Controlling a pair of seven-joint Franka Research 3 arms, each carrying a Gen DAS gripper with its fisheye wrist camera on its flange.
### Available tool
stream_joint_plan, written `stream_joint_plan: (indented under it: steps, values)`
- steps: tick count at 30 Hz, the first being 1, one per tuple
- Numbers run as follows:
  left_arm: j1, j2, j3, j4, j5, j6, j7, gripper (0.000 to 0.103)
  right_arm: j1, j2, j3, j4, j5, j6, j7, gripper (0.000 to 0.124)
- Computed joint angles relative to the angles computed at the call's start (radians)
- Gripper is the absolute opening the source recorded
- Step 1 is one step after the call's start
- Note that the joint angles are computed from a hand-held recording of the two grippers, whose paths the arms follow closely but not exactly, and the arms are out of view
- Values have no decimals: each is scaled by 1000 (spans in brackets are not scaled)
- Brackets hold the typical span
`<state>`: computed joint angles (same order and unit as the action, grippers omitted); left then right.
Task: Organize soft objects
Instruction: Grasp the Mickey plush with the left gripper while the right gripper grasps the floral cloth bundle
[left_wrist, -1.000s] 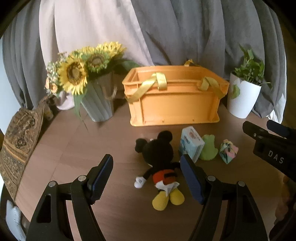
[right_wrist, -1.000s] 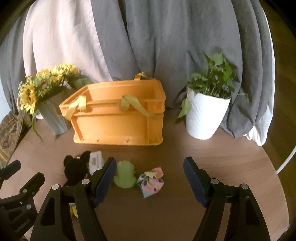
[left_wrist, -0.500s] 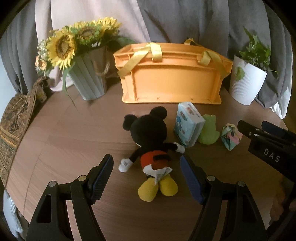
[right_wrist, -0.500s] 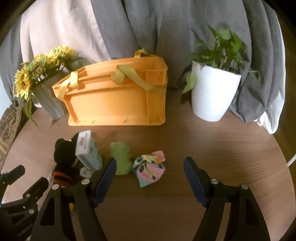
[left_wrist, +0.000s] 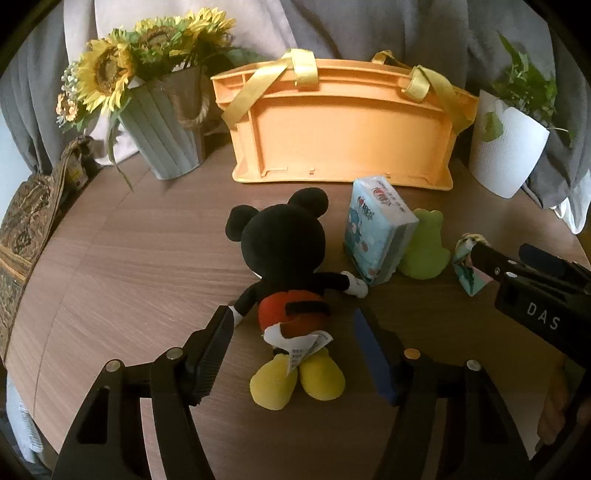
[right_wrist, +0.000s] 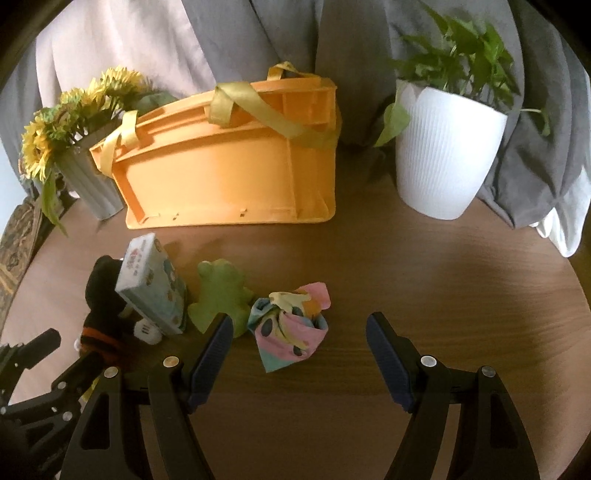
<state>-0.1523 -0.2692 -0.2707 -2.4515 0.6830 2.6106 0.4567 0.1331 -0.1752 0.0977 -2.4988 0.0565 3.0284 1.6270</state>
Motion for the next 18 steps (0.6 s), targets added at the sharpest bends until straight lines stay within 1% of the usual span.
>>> stream_joint_plan:
  steps: [7, 12, 14, 18]
  values:
    - [-1, 36, 5, 16, -16, -13, -21, 58, 38, 40, -33, 28, 61, -22, -74, 75]
    - [-3, 56, 23, 18, -54, 9, -27, 46, 59, 63, -47, 46, 108, -39, -134, 75]
    - [-1, 61, 25, 18, -56, 16, -29, 43, 70, 70, -53, 52, 135, -43, -168, 74]
    - [3, 58, 20, 10, -42, 24, -49, 40, 71, 78, -47, 56, 133, -45, -184, 67]
